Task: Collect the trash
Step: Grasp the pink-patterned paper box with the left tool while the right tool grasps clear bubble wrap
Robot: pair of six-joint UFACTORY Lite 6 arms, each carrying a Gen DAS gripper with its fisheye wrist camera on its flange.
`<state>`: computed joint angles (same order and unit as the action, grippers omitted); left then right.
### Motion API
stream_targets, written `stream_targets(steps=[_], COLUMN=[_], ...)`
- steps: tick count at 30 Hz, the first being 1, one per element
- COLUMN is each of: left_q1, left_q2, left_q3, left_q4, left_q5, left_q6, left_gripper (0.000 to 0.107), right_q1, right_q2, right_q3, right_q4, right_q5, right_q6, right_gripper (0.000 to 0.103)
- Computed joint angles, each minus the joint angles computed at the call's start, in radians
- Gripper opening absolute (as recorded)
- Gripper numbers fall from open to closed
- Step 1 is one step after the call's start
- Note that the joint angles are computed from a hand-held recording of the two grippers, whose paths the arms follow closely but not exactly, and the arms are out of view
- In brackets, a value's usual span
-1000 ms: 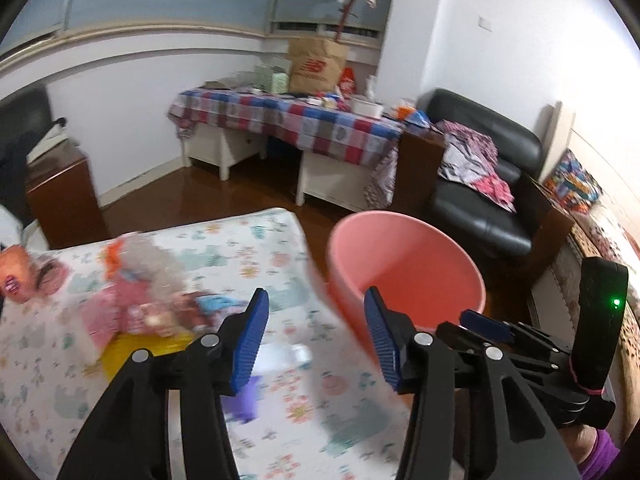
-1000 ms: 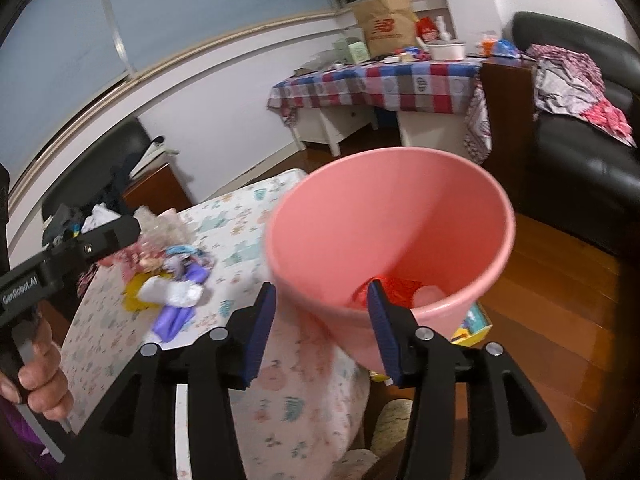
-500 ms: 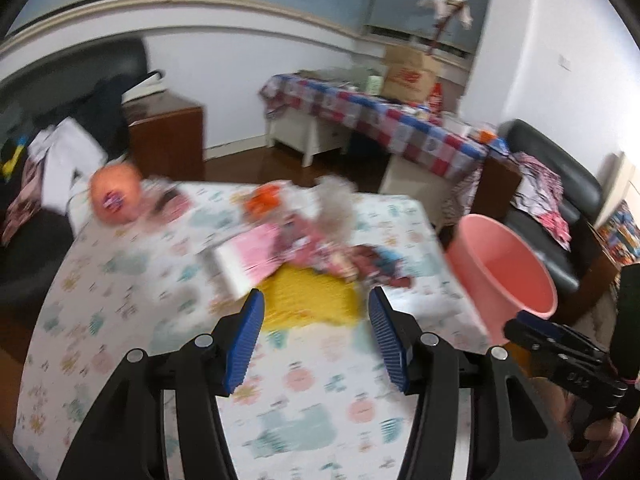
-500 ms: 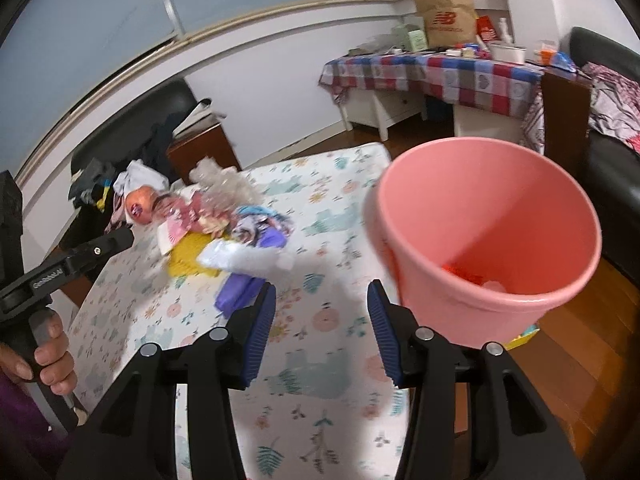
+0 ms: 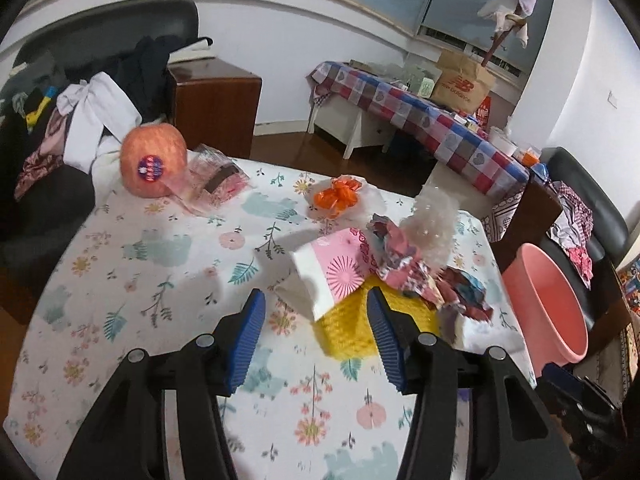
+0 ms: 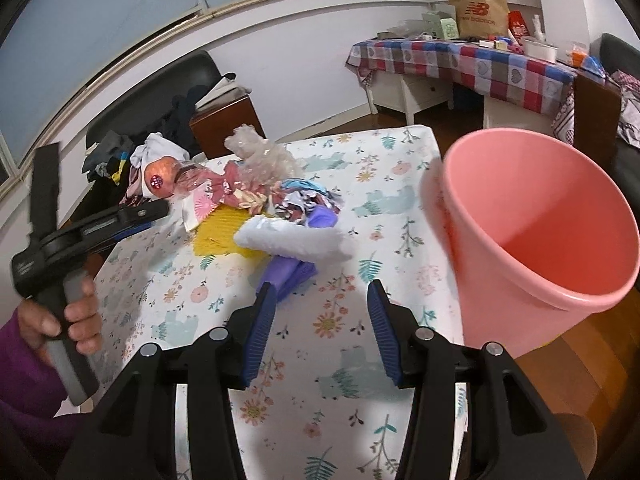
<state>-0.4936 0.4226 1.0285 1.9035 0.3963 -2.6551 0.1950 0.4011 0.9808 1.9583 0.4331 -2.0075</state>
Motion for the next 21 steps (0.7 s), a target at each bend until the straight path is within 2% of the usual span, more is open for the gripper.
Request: stream_targets(steps=[2, 6, 8, 9, 11, 15, 21], left_q1=[0.022, 0.067, 0.096, 0.104, 0.120, 0.113, 0.059], left_q2=[0.054, 0.120, 0.142, 0.148, 0.159, 0.131, 0.028], left_q3=[0.052, 0.104, 0.117, 0.120, 0.125, 0.080, -0.045], left_q4=[-0.009, 0.049, 0.169, 0.216, 0.342, 0.522, 0.502], left_q5=[-0.026, -0.080, -0.112, -0.121, -0.136, -0.097, -0.012], left_q6=[0.022, -0.038, -0.163, -0.210, -0.332, -0.482, -0.453], left_gripper=[0.046, 0.042, 0.030, 0.028, 0.010, 0.004, 0.003], right_q1=[0.003, 0.016, 0.028, 0.034, 0.049, 0.075, 0.113], right_q2=[0.007, 0.028, 0.045, 0.052, 0.071, 0.100, 0.219], right_q3=[0.011, 0.042, 0.066, 0.076, 0.106, 0.171, 0.407], right_q4=[-0.012, -0.036, -0.051, -0.055, -0.075, -0.109, -0.290], right_q5=[0.005, 0.001, -0.008, -0.011, -0.020, -0.038, -0.047], right_q6=[0.018, 0.050, 0.069, 0.076, 0.103, 0.141, 0.351], right_gripper=[0.048, 0.048, 0.048, 0.048, 0.048, 0.048, 0.048])
